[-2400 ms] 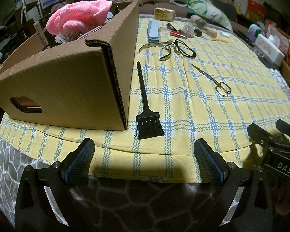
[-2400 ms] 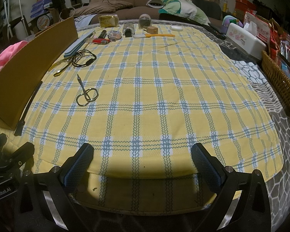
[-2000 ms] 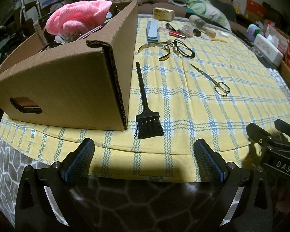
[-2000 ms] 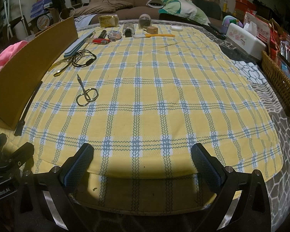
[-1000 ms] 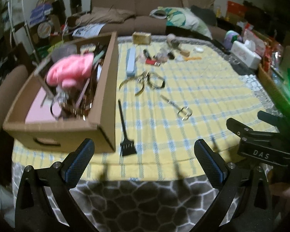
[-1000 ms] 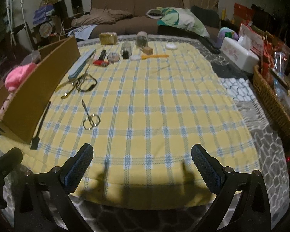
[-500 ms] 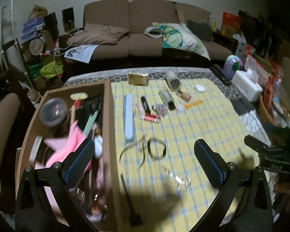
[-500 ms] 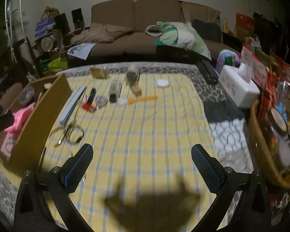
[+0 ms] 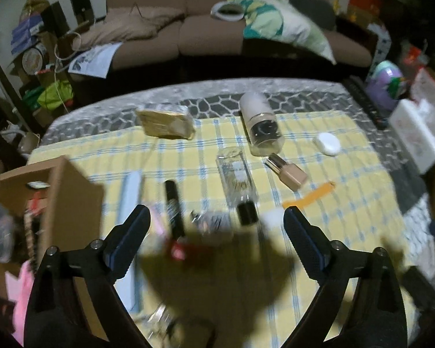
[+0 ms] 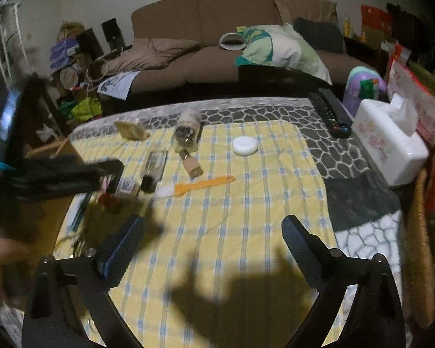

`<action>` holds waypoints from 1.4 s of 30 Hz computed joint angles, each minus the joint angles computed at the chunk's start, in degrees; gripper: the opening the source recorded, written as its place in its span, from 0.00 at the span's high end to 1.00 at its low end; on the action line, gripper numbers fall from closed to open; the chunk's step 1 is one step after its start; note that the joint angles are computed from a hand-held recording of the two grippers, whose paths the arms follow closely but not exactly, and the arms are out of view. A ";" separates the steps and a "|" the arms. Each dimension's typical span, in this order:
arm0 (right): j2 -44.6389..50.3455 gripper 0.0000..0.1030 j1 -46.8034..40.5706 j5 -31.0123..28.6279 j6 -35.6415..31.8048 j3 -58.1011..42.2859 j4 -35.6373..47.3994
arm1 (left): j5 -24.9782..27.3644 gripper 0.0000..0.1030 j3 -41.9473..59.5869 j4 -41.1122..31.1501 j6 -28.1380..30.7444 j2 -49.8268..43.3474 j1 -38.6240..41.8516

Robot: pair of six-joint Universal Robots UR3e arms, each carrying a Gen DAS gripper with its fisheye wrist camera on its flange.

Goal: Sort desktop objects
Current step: 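Grasp the clear glass bottle with the left tool while the right tool grasps the white bottle, then carry both bottles into the cardboard box and open both tools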

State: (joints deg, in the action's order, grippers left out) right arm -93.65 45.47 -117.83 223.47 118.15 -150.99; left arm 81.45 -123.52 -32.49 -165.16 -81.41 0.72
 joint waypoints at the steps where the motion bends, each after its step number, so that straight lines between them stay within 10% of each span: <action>1: -0.58 0.07 -2.22 1.36 -1.59 1.27 -1.75 | 2.10 0.14 1.00 3.22 -1.26 -4.42 -1.94; 5: -2.13 0.07 -10.42 6.57 -7.03 4.18 -6.06 | 9.77 0.20 7.82 10.48 -4.28 -20.39 -7.85; 14: 8.83 0.07 -23.06 17.04 -15.06 -9.51 -5.50 | 3.82 0.66 7.99 11.42 0.30 -23.80 -6.14; 26: 42.91 0.12 -22.51 21.24 -11.11 -49.71 11.47 | -8.32 0.67 11.55 -7.14 2.60 -19.03 2.83; 28: 46.50 0.36 -22.29 21.44 -12.04 -53.85 13.96 | -10.06 0.67 12.19 -10.35 3.81 -17.23 4.13; 30: 46.93 0.53 -22.77 24.42 -13.63 -52.35 11.04 | -11.88 0.69 12.30 -13.25 5.76 -14.07 5.65; 42: 24.97 0.53 -17.77 23.55 -10.39 -32.07 8.88 | -22.47 0.74 13.32 -54.12 32.09 14.36 30.79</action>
State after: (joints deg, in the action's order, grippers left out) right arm -68.69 27.70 -94.28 213.08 86.08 -142.11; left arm 58.99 -110.20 -86.61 -133.07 -67.05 31.51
